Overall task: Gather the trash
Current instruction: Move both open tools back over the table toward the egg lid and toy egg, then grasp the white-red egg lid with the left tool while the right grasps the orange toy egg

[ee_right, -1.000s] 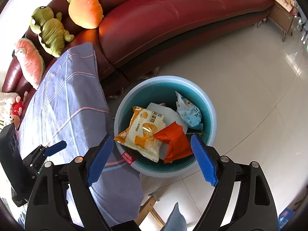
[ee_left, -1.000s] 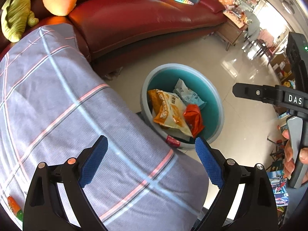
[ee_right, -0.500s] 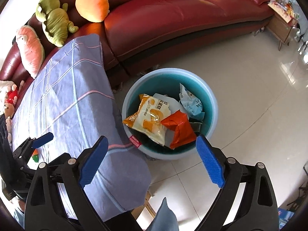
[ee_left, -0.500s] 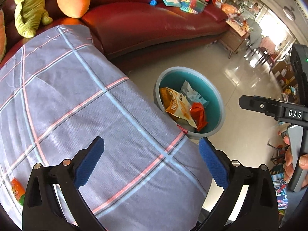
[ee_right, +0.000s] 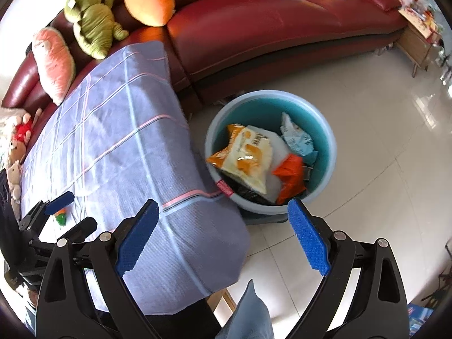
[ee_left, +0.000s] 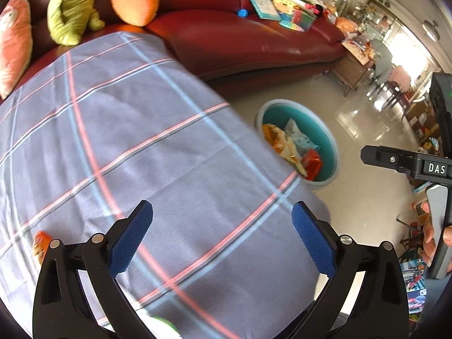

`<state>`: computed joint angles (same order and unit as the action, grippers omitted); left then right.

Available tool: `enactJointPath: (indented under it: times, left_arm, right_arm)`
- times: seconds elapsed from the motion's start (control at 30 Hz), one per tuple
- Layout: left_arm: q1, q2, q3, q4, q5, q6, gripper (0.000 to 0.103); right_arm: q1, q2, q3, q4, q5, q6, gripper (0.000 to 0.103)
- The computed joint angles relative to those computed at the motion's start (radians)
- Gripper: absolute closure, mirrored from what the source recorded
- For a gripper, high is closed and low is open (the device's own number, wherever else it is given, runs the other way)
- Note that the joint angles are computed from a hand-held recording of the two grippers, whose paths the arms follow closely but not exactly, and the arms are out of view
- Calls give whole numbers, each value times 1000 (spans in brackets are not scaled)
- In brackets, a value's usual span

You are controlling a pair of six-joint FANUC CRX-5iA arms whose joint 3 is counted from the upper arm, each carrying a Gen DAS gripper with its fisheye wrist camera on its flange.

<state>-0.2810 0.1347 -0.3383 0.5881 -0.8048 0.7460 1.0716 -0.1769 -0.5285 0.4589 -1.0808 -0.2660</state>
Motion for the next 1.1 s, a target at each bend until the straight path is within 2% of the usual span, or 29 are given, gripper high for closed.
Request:
enactJointPath:
  times: [0.2, 0.43, 0.6, 0.8, 0.97, 1.1]
  left_arm:
    - [85, -61, -62, -12, -5, -45, 4]
    - [227, -157, -169, -47, 0, -132, 4]
    - [314, -207, -239, -32, -40, -182, 4]
    - [301, -227, -289, -22, -54, -248, 4]
    - [265, -208, -302, -15, -18, -274, 5]
    - [255, -181, -297, -4, -17, -273, 13]
  right_arm:
    - [12, 83, 70, -19, 46, 49, 14]
    - [46, 200, 182, -61, 110, 150, 14]
    - [57, 268, 243, -83, 150, 205, 14]
    - [66, 294, 261, -97, 170, 201, 14]
    - [69, 279, 238, -104, 174, 181, 14]
    - [66, 277, 230, -120, 181, 181, 14]
